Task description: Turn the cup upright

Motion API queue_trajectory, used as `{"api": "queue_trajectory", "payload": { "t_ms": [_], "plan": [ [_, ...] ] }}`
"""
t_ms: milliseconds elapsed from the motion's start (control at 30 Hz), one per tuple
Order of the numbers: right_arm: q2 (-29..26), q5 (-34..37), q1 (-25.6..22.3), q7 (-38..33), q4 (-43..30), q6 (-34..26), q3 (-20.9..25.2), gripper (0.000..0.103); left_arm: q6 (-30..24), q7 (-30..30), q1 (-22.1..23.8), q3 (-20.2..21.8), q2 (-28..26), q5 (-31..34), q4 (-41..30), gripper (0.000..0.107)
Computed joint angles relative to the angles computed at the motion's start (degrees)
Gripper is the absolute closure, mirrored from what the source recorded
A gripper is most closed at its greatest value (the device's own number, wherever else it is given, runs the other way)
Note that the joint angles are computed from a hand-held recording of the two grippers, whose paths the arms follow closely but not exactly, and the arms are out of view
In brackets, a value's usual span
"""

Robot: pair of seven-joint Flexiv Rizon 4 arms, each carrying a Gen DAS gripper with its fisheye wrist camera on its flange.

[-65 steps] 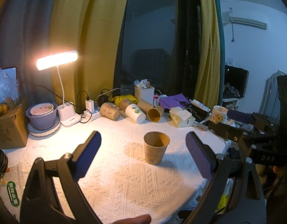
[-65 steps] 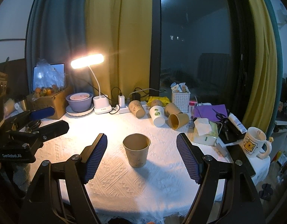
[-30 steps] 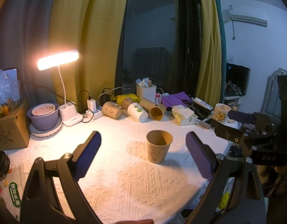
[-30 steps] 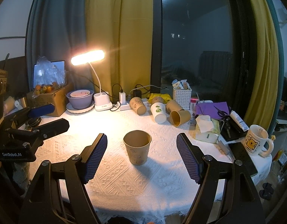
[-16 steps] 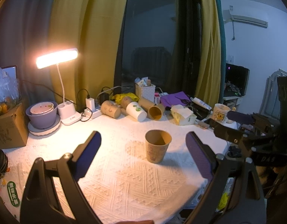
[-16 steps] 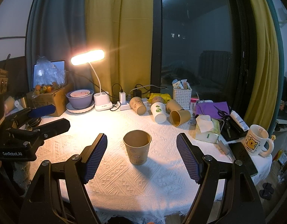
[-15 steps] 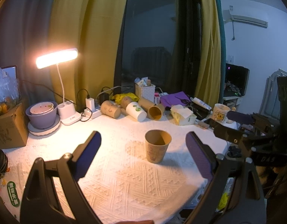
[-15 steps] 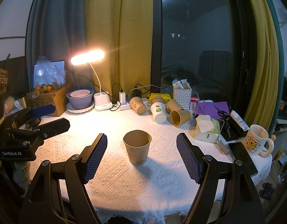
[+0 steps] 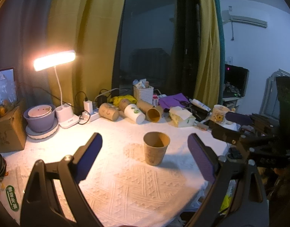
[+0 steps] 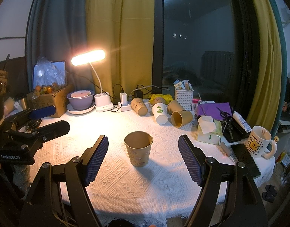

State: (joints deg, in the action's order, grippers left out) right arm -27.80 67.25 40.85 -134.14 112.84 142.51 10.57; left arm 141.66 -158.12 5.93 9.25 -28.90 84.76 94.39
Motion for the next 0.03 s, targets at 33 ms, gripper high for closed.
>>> {"api": "queue_trajectory", "payload": {
  "t_ms": [33],
  "plan": [
    [0.0, 0.0, 0.0, 0.0, 0.0, 0.0, 0.0, 0.024, 1.6, -0.7, 0.3, -0.5, -0.6, 0.9, -0.9, 0.014]
  ]
}}
